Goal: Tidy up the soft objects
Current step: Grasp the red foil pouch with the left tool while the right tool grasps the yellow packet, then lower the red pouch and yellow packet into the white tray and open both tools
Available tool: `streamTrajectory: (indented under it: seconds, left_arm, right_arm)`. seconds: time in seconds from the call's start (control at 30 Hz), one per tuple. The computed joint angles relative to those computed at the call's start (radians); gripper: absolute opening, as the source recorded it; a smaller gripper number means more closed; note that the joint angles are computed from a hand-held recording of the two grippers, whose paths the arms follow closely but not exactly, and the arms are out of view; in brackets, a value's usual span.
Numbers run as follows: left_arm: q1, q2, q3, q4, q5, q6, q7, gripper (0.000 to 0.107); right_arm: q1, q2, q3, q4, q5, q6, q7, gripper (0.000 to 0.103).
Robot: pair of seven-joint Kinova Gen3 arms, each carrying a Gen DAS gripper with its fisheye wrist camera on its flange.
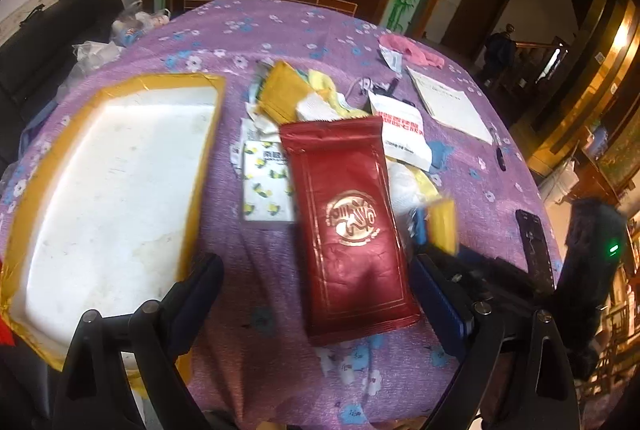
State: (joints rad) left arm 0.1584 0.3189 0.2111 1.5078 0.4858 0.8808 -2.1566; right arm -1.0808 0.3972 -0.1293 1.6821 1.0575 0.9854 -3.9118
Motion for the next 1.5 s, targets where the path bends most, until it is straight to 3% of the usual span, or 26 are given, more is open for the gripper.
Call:
streamTrajectory:
  seconds: [0.33,0.47,0.53,0.73,1.2,1.33,1.5]
  left_arm:
    - [0.075,0.089,0.015,-0.087,-0.075,0.033,0.064,0.095]
    - [0.111,0.110,0.009,-0.087,-0.117,0.006,0.092,0.092]
    - [0.101,0.124,0.018,-0.091,-0.104,0.019,0.102,0.068]
    - [0.061,0.099,0.028,-0.059,-0.070,0.019,0.077,0.057]
    - [-0.056,0.057,0.024,-0.008,0.096,0.117,-0.053,0.056]
    - [-0.087,0.048,0.021,-0.002,0.152,0.138,-0.096,0.056]
    - [-0.132,0.033,0.011,-0.005,0.228,0.184,-0.152,0.056]
  right_arm:
    - [0.036,-0.040,0.003,0.083,0.079,-0.010,-0.211,0.034]
    - [0.048,-0.042,-0.013,0.090,0.088,-0.002,-0.248,0.034]
    - [0.055,-0.047,-0.018,0.099,0.099,-0.009,-0.253,0.034]
    - [0.056,-0.039,-0.028,0.067,0.077,0.018,-0.197,0.034]
    - [0.027,-0.012,-0.020,-0.008,0.034,0.079,-0.048,0.034]
    - [0.004,-0.012,-0.011,-0.010,0.052,0.107,-0.069,0.034]
    - [-0.007,-0.034,-0.015,0.016,0.135,0.057,-0.176,0.034]
